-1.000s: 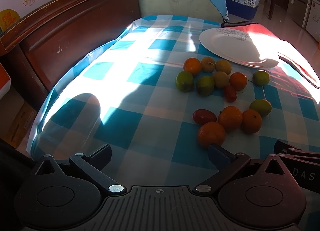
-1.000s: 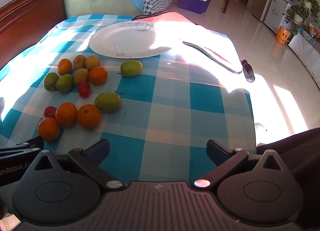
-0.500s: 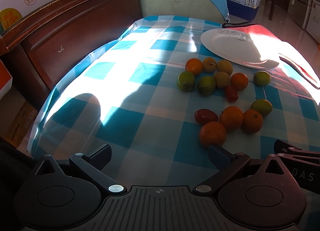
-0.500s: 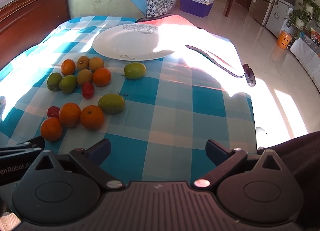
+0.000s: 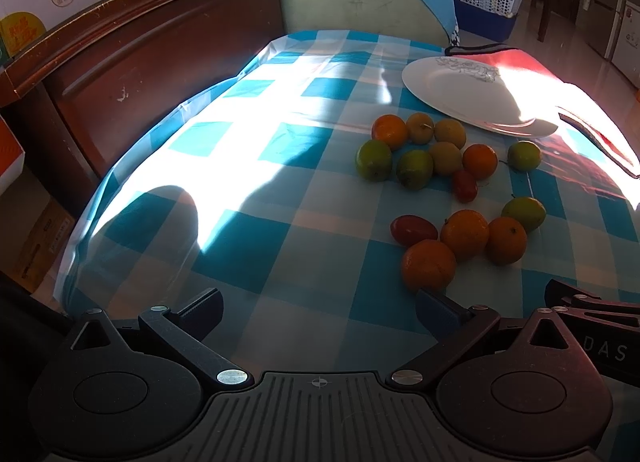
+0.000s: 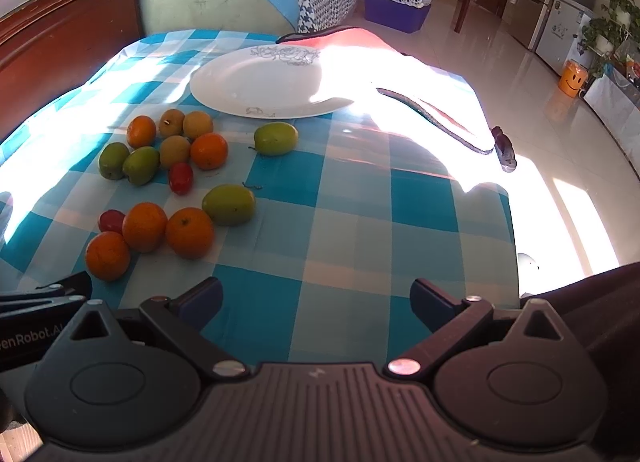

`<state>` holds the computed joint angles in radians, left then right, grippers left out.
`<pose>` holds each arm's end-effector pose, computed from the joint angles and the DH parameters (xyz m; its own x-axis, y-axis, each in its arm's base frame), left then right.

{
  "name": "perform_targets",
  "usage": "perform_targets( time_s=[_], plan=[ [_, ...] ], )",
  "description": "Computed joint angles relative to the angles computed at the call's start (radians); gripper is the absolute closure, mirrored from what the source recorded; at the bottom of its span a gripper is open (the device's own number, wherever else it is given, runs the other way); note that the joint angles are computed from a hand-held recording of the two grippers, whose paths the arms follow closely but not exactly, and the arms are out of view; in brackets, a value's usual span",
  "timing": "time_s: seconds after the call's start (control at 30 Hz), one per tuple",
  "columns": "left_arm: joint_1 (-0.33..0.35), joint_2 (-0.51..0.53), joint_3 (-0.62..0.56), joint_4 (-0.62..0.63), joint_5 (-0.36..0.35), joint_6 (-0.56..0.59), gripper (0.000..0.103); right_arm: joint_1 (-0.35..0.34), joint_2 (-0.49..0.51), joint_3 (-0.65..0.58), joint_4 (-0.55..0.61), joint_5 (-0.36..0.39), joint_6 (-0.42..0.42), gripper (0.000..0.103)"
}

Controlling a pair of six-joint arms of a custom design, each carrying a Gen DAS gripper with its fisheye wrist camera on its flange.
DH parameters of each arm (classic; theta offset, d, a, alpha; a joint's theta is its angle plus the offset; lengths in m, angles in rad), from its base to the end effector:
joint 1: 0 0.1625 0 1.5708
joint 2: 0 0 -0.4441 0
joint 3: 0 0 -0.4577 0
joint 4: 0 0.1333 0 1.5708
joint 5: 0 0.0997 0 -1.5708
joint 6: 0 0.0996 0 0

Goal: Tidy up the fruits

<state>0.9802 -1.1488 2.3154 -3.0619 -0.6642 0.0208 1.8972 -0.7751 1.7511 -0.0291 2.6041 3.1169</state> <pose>-0.0892 -0.5132 0.1204 -0.6407 0.1511 -0.7528 0.5412 0.7843 -0.3032 0.2128 -0.4797 -0.0055 -0.6392 0.2921 0.7114 -0.2761 0.7762 -0.5668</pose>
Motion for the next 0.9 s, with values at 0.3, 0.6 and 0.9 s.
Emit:
perform_targets(
  time_s=[0.3,0.6,0.9],
  plan=[
    [-0.010,-0.006,0.012,-0.009,-0.034,0.018,0.001,-0.004,-0.005,0.002,0.040,-0.007,0.033,0.007],
    [0.013,-0.050,-0.002,-0.057,-0.104,0.038,0.001,-0.005,-0.134,0.084,-0.051,-0.087,-0.043,0.008],
    [0.033,-0.055,0.010,-0.089,-0.145,0.085,0.003,-0.066,-0.205,0.137,-0.071,-0.274,0.030,0.025]
  ],
)
